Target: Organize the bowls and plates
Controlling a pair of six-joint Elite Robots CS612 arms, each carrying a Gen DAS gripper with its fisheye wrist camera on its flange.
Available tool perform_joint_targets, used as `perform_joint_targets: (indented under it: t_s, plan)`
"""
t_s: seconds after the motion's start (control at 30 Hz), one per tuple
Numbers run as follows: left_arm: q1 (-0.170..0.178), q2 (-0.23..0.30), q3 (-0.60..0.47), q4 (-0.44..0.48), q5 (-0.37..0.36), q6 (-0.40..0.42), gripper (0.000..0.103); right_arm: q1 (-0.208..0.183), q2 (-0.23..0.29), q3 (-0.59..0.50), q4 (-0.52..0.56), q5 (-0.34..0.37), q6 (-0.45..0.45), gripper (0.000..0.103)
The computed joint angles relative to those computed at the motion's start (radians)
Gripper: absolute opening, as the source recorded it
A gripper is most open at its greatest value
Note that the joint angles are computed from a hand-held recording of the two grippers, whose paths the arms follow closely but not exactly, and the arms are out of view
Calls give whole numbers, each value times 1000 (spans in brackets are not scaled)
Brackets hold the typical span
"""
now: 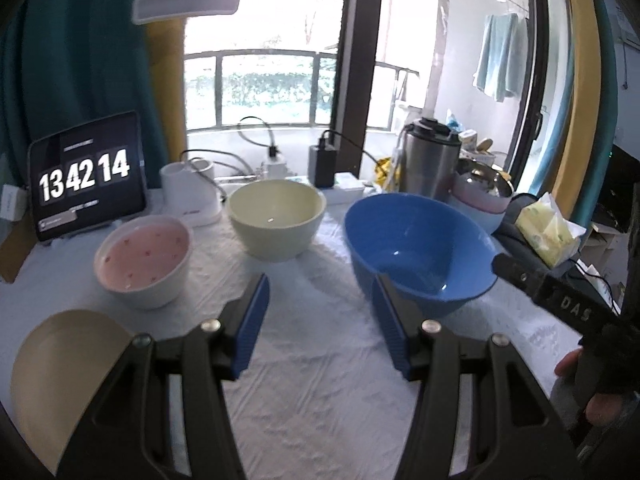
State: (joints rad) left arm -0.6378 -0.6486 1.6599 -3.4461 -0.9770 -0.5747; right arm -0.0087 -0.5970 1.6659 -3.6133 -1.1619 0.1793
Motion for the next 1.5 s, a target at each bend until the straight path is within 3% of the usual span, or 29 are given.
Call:
perform_joint_targets:
  t_s: [0.1, 0.43, 0.8, 0.87, 0.93, 1.07, 1.5]
  plan:
    - [6, 28, -38, -24, -26, 25, 55, -5, 11, -19, 28, 1, 21, 55]
    - [19, 78, -130, 59, -74, 12, 55, -12, 46, -54, 67, -14, 65, 55]
    - [19, 105, -159, 87, -97, 29, 54, -3, 52, -60, 90, -9, 11, 54]
    - [21, 108, -160, 88, -112, 30, 54, 1, 53, -59, 83, -13, -9, 47]
    - [21, 111, -162, 86, -124, 37, 45, 4, 52, -59, 88, -20, -26, 42]
    - [21, 113, -160, 71, -149, 52, 39, 12, 50, -58, 94, -26, -73, 27]
    - [9, 98, -124, 21, -124, 53, 35, 15, 43, -27, 13, -43, -57, 21]
